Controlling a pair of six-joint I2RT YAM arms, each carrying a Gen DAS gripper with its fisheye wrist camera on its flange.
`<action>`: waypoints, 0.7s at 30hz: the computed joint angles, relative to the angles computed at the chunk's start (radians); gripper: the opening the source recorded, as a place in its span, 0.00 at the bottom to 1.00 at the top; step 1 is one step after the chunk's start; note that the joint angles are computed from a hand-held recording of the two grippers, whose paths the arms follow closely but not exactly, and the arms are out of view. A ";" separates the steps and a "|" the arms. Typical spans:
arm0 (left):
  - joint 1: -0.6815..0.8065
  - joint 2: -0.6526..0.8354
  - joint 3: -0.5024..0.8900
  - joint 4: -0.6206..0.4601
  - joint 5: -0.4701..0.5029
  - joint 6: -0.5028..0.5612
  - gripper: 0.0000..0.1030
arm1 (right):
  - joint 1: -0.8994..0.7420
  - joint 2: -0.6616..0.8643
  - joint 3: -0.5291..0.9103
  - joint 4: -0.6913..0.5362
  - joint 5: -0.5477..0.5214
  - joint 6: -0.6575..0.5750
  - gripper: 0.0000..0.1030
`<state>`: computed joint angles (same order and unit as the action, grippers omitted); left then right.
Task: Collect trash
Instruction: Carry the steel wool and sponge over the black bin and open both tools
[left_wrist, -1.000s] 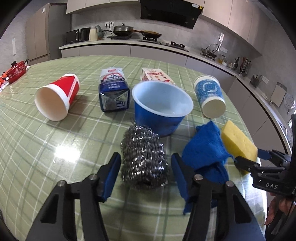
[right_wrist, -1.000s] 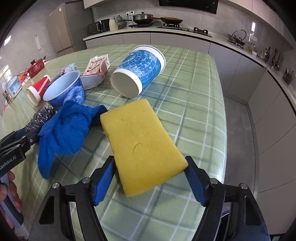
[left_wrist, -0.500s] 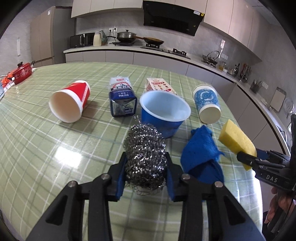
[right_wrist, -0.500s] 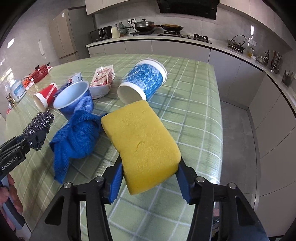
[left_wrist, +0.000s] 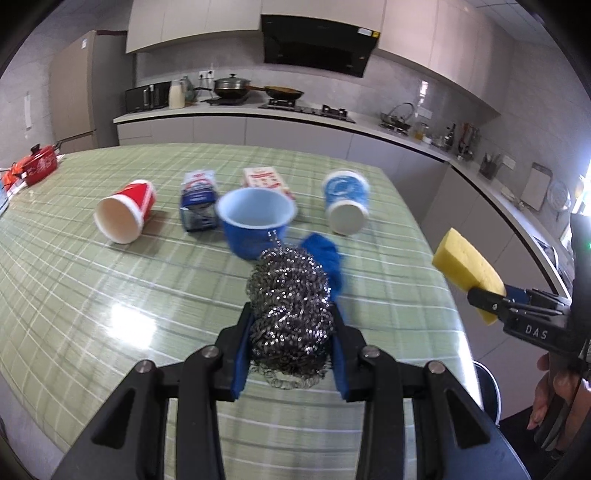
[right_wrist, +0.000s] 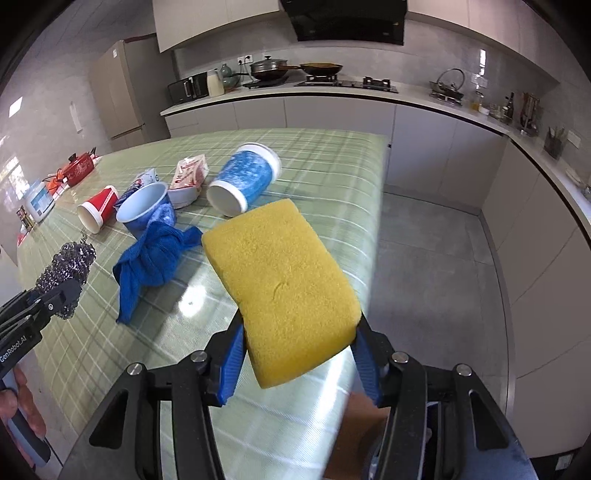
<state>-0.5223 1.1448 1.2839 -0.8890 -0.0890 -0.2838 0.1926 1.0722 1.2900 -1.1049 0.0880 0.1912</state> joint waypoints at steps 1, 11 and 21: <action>-0.030 0.003 0.005 0.001 -0.016 -0.014 0.37 | -0.025 -0.024 -0.007 -0.016 -0.011 -0.012 0.54; -0.297 0.042 0.072 -0.027 -0.156 -0.123 0.37 | -0.259 -0.189 -0.007 -0.154 -0.119 -0.134 0.54; -0.498 0.090 0.111 -0.037 -0.231 -0.210 0.37 | -0.782 -0.276 0.021 -0.332 -0.403 -0.498 0.54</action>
